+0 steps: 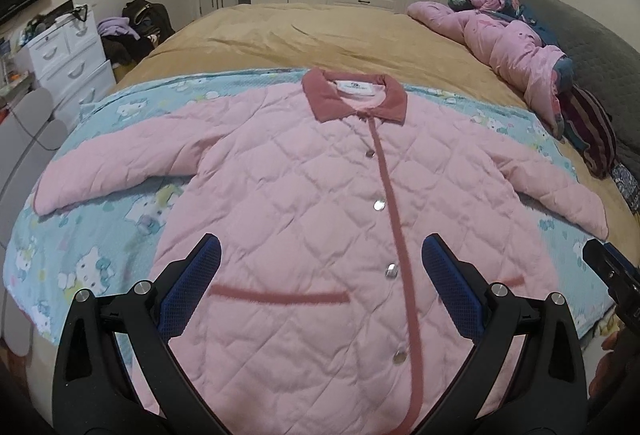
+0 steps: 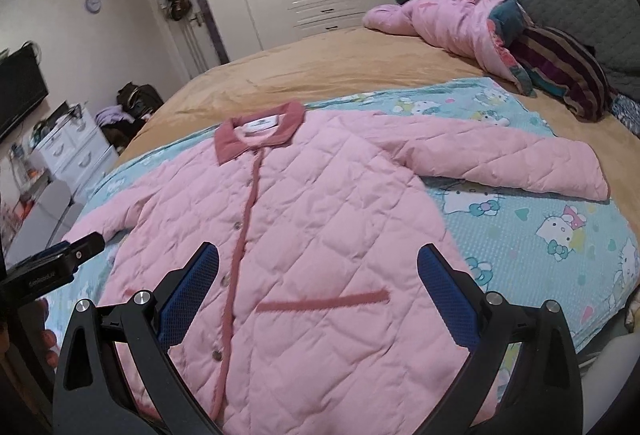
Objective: Fold large clothes
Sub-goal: 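Move the right gripper to the jacket's sleeve cuff and grasp it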
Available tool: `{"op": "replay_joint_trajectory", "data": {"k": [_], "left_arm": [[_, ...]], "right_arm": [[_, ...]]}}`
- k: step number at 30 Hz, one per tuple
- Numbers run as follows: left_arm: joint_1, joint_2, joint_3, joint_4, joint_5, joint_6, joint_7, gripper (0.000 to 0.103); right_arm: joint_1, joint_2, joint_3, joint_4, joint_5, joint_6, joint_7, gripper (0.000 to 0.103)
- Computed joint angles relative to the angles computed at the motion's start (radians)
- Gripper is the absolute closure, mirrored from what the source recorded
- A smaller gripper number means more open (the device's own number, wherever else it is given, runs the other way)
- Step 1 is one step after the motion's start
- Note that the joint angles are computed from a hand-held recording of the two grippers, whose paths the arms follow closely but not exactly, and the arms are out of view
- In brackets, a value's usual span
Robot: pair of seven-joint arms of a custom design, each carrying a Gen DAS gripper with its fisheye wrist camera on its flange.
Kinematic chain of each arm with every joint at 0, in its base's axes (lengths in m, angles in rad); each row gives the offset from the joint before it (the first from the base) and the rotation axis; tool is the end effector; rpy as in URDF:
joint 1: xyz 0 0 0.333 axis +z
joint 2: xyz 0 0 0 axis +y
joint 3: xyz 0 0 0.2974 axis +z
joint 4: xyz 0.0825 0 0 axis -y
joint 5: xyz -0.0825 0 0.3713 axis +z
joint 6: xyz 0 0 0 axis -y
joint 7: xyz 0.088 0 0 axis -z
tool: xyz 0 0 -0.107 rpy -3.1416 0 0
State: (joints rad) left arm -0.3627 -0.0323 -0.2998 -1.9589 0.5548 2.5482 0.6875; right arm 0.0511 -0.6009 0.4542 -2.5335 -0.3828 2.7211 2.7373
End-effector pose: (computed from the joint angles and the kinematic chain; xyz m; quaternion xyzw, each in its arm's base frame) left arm 0.4543 -0.3656 0.5424 -0.6075 0.7051 -0.2899 0.2231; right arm 0.3578 0.2356 0.5251 -0.5245 0.7420 -0.2435 0.3390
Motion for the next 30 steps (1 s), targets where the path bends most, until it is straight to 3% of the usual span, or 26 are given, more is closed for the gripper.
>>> {"op": "replay_joint_trajectory", "data": {"k": [11,30], "left_arm": [[-0.053,0.209,0.022,0.246,0.006,-0.019,0.020,0.009],[-0.163,0.534,0.089,0.657,-0.071,-0.098,0.167,0.009]], "right_arm": [[-0.073,0.037,-0.047,-0.005,-0.013,0.061,-0.024,0.004],[-0.237,0.095,-0.081,-0.004,-0.080,0.073,0.069,0.004]]}}
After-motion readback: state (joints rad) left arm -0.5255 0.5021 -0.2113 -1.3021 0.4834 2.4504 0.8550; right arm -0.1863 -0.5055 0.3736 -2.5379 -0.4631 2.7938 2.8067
